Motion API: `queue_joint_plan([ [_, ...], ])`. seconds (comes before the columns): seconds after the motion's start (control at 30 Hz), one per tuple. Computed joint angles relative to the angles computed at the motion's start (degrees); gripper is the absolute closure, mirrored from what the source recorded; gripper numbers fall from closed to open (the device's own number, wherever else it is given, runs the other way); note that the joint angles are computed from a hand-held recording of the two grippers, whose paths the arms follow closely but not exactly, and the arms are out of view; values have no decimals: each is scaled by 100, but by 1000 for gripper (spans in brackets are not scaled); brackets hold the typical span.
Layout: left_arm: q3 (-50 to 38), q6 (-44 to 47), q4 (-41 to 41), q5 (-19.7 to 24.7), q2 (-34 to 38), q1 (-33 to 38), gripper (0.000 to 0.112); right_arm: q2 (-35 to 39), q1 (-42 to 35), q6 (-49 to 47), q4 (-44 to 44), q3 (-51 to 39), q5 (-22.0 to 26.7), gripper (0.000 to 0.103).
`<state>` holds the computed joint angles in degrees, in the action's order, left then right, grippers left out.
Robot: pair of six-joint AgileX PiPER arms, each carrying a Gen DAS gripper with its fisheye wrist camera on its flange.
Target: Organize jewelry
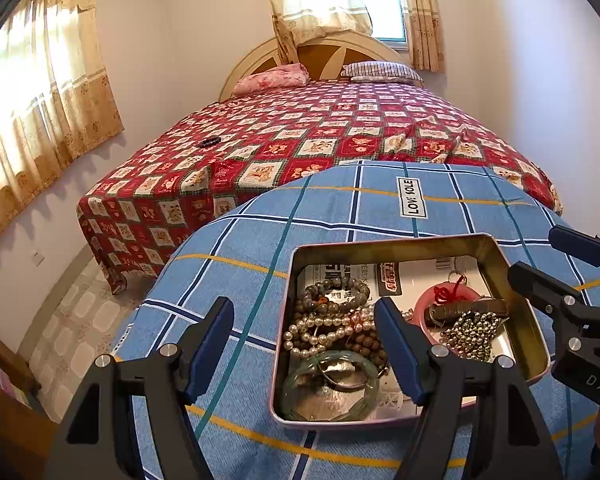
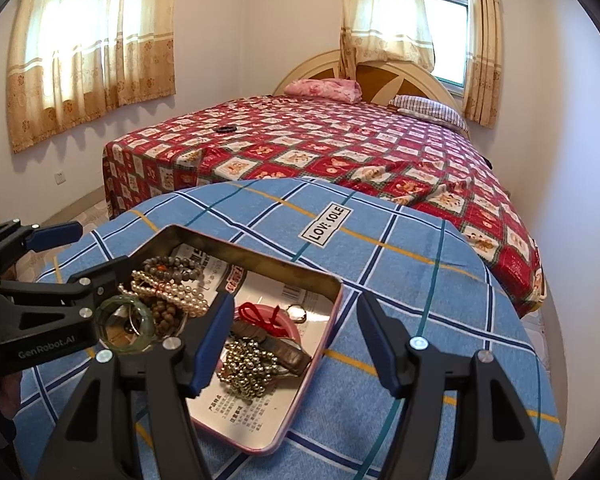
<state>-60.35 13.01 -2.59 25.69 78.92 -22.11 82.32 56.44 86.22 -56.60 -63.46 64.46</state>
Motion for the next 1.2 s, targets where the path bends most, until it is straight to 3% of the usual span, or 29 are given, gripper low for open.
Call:
queue_joint_plan([
  [1.2, -101, -103, 151, 154, 15, -54, 39, -28, 65, -15, -29, -29, 102, 32],
])
